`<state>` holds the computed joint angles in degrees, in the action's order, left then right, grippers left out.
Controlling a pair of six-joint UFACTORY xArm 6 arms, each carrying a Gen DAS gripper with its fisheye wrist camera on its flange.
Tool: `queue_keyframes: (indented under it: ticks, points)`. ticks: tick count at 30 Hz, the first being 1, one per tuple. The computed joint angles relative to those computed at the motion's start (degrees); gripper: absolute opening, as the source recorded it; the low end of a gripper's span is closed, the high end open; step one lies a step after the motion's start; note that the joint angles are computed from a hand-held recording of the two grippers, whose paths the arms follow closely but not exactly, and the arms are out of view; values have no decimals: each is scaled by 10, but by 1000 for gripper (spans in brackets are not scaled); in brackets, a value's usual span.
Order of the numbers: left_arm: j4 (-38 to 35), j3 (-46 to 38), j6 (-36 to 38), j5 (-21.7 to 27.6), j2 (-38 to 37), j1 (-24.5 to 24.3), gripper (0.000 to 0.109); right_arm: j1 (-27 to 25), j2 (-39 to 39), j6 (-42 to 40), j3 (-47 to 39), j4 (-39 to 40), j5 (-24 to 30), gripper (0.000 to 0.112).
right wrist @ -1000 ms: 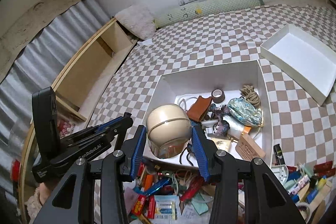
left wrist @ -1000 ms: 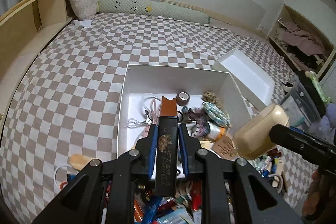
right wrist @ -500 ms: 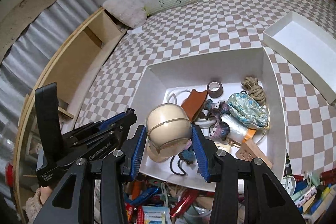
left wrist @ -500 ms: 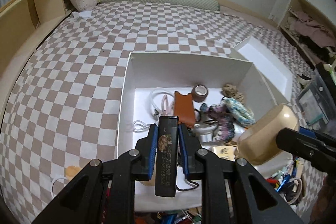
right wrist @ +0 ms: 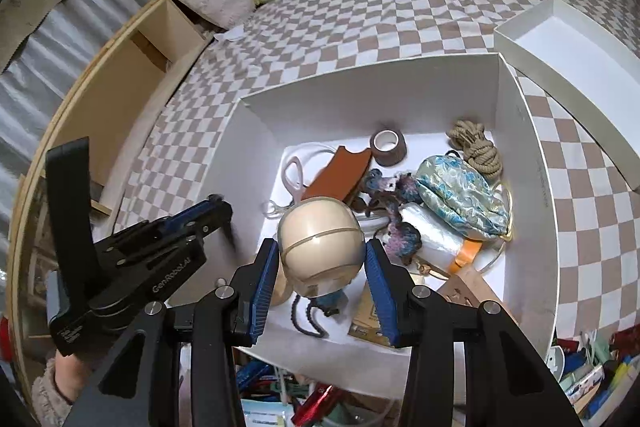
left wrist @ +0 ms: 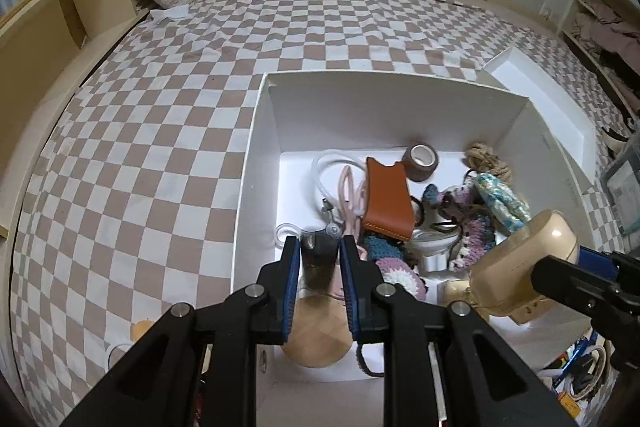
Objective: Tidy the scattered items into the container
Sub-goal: 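Lower the black tube and earbud case into the box and open both tools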
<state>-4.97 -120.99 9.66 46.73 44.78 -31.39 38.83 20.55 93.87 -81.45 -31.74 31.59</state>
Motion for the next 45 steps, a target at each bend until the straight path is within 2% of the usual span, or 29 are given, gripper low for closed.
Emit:
queue_keyframes:
  ticks: [4, 16, 26, 38, 40, 42, 43, 45]
  points:
    - [11, -1, -6, 3, 3, 1, 20, -4, 6, -12, 0, 9, -9, 36]
    - [2, 23, 1, 0, -11, 2, 20, -3, 23, -51, -18, 41, 10, 36]
    - [-9, 57, 7, -10, -39, 1, 20, 0, 3, -35, 0, 29, 23, 36]
    - [-34, 130, 17, -34, -99, 3, 21, 20, -34, 5, 18, -6, 77, 36]
    - [-38, 146, 21, -41, -112, 4, 32, 25, -39, 11, 19, -11, 86, 36]
    - [-41, 164, 23, -54, -125, 4, 51, 30, -41, 16, 16, -16, 101, 36]
    - [-44, 173, 23, -61, -132, 4, 56, 34, -42, 17, 13, -19, 112, 36]
    - [-54, 186, 27, -68, -142, 4, 72, 40, -42, 19, 6, -23, 137, 42]
